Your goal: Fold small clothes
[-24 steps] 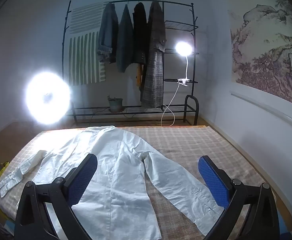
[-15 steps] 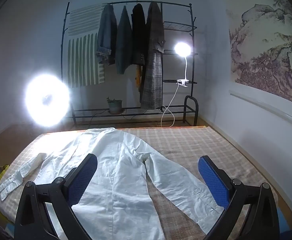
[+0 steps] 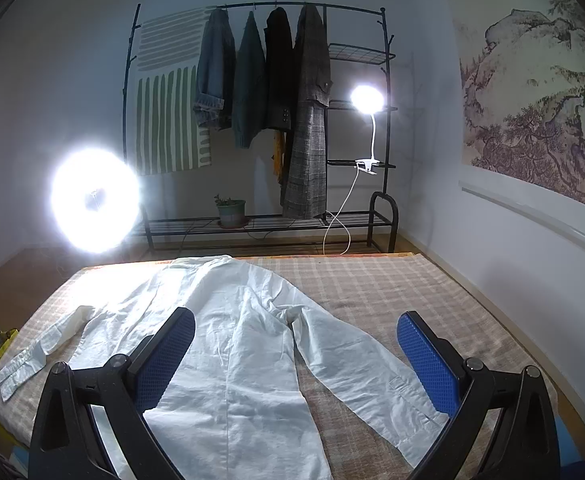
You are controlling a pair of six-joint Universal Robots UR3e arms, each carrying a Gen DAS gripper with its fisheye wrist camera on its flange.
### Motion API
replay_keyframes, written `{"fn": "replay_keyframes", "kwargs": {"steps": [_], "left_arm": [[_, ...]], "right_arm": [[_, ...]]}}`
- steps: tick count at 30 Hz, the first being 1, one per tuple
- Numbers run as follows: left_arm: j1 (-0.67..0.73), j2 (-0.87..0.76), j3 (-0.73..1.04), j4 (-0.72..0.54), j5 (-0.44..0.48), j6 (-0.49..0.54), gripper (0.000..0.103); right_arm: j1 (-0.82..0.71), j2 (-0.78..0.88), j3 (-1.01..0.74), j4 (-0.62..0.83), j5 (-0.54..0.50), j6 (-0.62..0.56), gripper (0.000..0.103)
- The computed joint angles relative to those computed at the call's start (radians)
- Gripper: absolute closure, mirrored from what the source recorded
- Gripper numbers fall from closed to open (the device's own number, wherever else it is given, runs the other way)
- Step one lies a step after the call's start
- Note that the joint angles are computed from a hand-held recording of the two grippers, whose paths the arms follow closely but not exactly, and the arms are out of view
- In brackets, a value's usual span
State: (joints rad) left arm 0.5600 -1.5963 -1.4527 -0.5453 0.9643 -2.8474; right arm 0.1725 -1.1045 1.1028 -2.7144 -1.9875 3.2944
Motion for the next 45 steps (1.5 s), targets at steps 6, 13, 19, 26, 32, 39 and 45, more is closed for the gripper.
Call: {"fn": "replay_keyframes", "kwargs": {"steps": [6,13,19,26,32,39,45], "left_arm": [[-0.008,-0.005,-0.002,0.008,0.006,-0.002,0.000],[-0.008,-0.002,-0.005,0.004,0.002,-0.001,0.000],[-0.011,0.001,-0.007,0.005,0.005,-0.002,0.000],[-0.012,0.002,-0.006,0.004,0.004,-0.003,0.000],[-0.011,0.003,-0.008,0.005,0.004,-0.003,0.000],[-0.012,0.003,-0.009,0.009,0.005,-0.004,0.000],[-0.013,0.004,-0.007,0.001,0.003,-0.003,0.000]], "right_arm": [[0.005,0.006,0.009,-0.016,-0.011,0.000,0.001],[0.009,0.006,0.016,-0.021,-0.012,-0.009,0.001],[0.011,0.006,0.015,-0.019,-0.012,-0.007,0.001],[0.009,0.004,0.013,-0.015,-0.010,-0.008,0.001],[0.011,0.005,0.009,-0.010,-0.012,-0.006,0.001],[0.013,0.006,0.005,-0.002,-0.009,-0.006,0.001],[0.014,0.006,0.001,0.004,-0.010,-0.003,0.001]]}}
